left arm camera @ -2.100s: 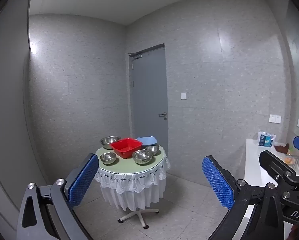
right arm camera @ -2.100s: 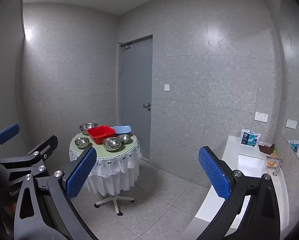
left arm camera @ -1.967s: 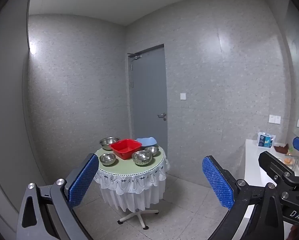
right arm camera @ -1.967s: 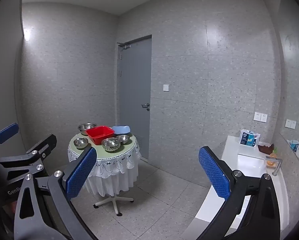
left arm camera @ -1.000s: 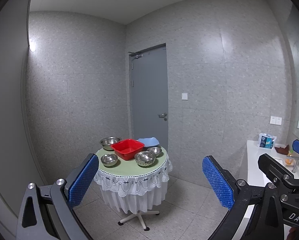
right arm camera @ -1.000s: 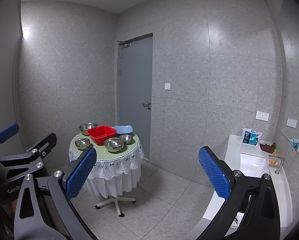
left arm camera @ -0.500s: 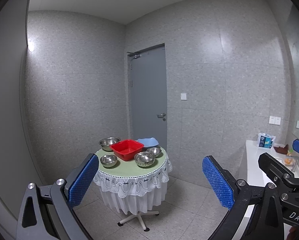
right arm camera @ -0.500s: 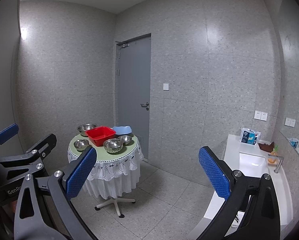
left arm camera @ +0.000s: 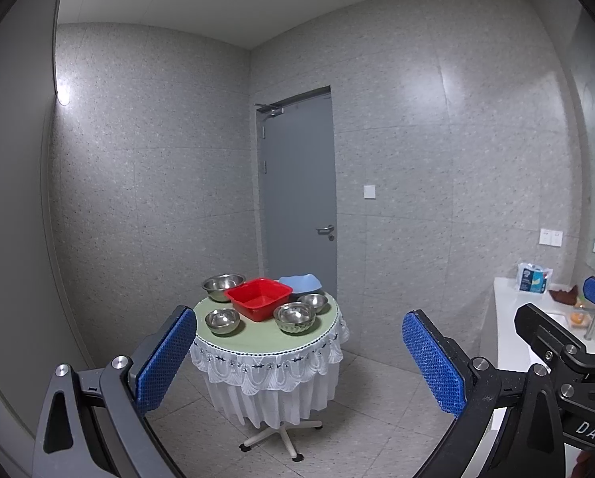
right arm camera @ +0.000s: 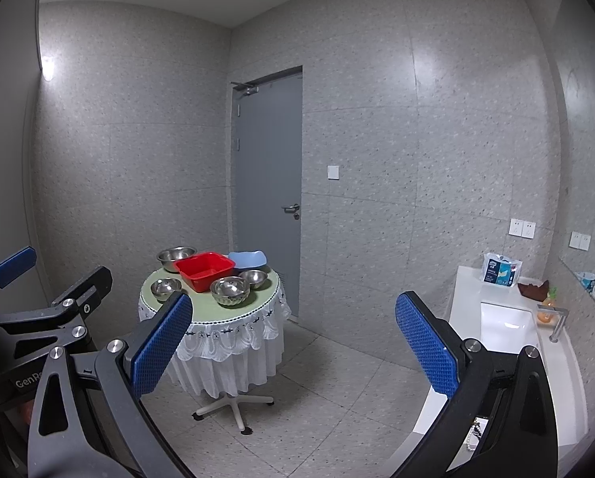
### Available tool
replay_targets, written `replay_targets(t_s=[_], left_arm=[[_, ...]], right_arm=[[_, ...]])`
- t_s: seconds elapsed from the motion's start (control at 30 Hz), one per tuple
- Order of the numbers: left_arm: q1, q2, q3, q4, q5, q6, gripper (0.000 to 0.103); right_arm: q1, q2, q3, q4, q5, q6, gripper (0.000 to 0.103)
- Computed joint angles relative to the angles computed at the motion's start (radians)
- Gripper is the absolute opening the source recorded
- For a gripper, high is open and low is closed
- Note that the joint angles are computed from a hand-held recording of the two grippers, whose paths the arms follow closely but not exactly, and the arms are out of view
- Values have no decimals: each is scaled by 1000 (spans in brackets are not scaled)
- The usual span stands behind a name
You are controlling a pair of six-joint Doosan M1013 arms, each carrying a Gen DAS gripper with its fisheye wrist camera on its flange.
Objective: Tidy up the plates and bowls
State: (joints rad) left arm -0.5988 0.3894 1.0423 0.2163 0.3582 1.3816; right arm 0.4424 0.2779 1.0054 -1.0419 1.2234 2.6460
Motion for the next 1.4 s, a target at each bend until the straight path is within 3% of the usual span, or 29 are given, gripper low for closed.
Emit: replay_targets(t_s=[0.97, 1.2, 1.4], left_arm=[[-8, 29, -44, 92, 33, -90, 102], [-9, 63, -94, 118, 68, -116, 102], [-9, 130, -200, 128, 150, -131, 102]], right_arm=[[-21, 31, -21, 23, -41, -3, 103], [-38, 55, -38, 47, -74, -7, 103], [-72, 87, -70, 111, -117, -57, 103]])
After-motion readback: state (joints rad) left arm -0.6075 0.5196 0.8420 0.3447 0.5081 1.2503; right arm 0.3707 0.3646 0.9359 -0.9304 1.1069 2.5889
